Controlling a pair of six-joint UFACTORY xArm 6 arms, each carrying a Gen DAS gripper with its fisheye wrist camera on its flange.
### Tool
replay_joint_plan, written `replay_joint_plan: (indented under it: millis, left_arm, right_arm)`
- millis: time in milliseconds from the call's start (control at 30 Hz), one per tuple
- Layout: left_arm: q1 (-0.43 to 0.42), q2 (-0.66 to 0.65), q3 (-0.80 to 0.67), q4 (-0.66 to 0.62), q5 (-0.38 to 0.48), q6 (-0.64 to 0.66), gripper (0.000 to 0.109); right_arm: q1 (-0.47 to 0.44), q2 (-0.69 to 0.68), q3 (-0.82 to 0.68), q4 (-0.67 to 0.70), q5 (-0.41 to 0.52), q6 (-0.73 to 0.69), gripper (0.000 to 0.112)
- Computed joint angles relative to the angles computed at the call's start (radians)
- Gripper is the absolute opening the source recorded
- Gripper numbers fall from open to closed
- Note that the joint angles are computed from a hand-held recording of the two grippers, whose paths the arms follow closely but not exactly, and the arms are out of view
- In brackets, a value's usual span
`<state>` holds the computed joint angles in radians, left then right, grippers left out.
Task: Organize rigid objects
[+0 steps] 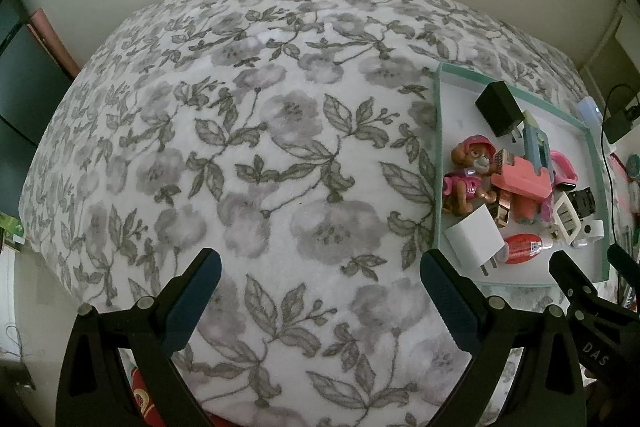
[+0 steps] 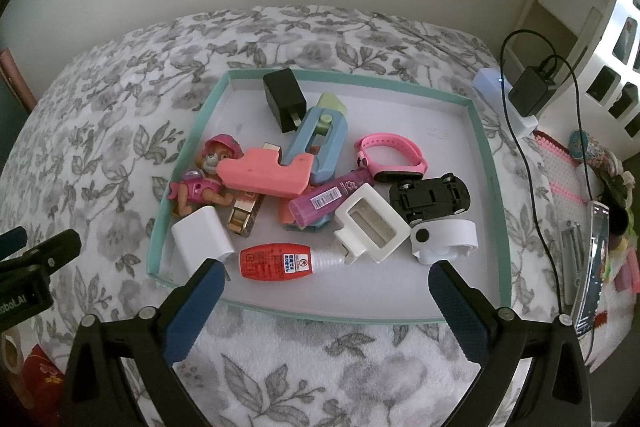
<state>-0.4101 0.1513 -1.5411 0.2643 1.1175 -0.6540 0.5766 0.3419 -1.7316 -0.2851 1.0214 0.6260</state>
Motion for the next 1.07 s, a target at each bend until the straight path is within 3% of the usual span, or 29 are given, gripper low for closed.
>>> replay_joint_plan:
  millis: [867, 1067]
  left_arm:
    - [-0.002, 0.015, -0.021, 0.019, 0.036, -0.054, 0.100]
    - [-0.003, -0.005, 0.003, 0.037, -0.006, -0.078, 0.100]
  right_arm:
    - [-0.004, -0.001, 0.008, 0.005, -0.008, -0.018, 0.103]
    - [-0.003, 0.000, 0.007, 0.005, -0.007, -0.018, 0.103]
